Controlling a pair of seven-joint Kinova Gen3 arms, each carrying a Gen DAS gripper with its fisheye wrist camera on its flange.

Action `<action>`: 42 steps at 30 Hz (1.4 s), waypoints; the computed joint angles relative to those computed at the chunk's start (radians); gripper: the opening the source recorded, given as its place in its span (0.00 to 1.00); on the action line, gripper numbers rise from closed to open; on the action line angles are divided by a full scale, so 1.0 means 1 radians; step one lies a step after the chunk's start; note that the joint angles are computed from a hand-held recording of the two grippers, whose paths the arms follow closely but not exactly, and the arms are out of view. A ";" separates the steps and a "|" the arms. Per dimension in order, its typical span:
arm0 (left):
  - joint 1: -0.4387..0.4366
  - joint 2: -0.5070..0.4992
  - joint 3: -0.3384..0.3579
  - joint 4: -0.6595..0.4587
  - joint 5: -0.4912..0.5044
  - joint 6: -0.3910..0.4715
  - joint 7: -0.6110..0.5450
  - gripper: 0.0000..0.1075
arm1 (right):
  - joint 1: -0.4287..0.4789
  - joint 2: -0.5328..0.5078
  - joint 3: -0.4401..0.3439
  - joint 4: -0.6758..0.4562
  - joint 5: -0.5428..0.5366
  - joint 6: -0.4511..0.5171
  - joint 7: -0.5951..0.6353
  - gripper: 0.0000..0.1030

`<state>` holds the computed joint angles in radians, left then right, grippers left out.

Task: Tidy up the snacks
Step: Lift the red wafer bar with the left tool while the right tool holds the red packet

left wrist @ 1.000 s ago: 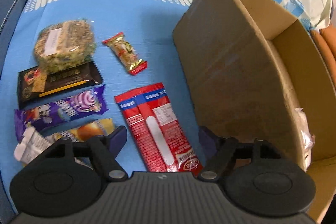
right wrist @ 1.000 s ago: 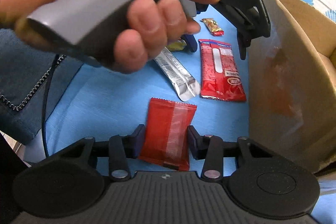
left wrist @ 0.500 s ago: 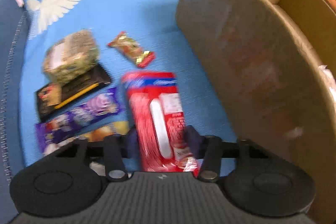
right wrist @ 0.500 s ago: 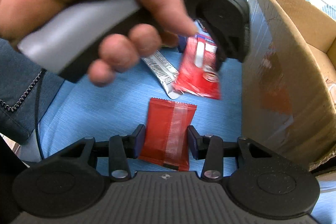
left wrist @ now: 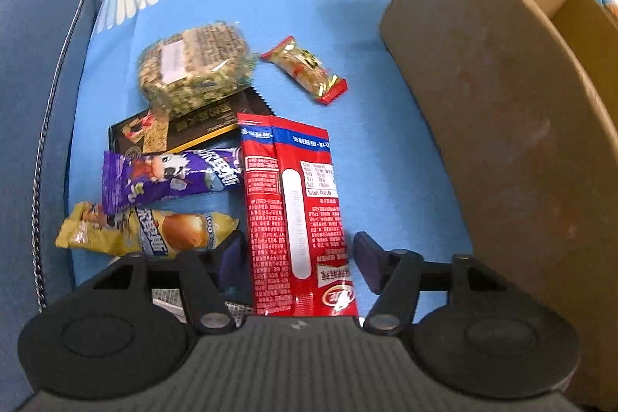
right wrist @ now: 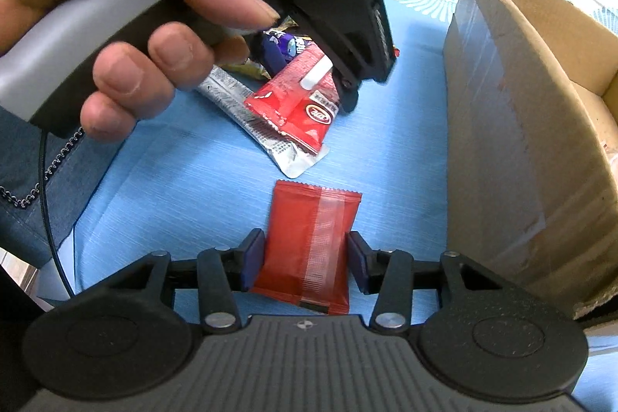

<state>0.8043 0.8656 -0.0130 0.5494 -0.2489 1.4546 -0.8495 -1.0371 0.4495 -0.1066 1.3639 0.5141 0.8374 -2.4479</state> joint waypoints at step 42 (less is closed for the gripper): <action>0.102 -0.374 -0.011 0.603 -0.240 -0.425 0.478 0.09 | -0.010 -0.138 -0.029 0.156 0.206 -0.156 -0.078 0.43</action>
